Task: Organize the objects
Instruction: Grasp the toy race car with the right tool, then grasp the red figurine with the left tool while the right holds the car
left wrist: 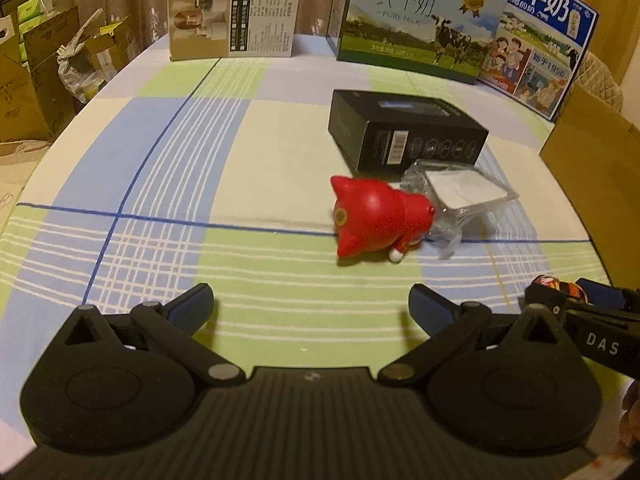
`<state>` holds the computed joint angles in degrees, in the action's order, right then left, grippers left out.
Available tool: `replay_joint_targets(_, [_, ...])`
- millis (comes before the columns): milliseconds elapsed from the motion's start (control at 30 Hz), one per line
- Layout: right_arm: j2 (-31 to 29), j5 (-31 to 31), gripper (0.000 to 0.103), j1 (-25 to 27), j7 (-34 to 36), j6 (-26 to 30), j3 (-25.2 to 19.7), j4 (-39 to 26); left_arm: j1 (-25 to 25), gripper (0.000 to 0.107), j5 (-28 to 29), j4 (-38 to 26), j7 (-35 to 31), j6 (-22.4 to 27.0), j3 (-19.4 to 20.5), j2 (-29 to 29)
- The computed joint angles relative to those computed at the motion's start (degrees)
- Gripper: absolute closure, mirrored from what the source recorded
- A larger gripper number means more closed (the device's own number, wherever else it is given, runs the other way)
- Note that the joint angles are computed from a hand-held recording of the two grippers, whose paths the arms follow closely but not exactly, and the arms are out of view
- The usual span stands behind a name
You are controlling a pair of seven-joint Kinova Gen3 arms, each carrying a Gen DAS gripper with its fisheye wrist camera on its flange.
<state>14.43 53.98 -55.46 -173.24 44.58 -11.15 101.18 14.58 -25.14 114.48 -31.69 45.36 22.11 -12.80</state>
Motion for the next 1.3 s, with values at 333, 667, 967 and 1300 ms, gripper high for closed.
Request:
replay_joint_targets(333, [-1.59, 0.24, 0.04, 1.99, 5.91, -1.83, -0.24, -0.65, -0.65, 0.011, -4.38, 0.35, 2.04, -5.25, 0.8, 1.54])
replay_joint_targets(667, [-2.41, -1.67, 0.04, 4.16, 5.41, -4.31, 0.19, 0.63, 3.3, 0.024, -15.45, -0.46, 7.71, -7.57, 0.41, 6.86])
replay_joint_targets(967, [-2.86, -2.37, 0.04, 5.1, 4.49, -5.98, 0.18, 1.4, 8.06, 0.039, -20.39, -1.46, 13.03, -6.48, -3.03, 9.73])
replay_joint_targets(1300, [-3.75, -2.54, 0.04, 5.31, 4.31, -7.13, -0.04, 1.95, 9.95, 0.043, -13.23, -3.26, 8.11, -3.13, -4.68, 8.38])
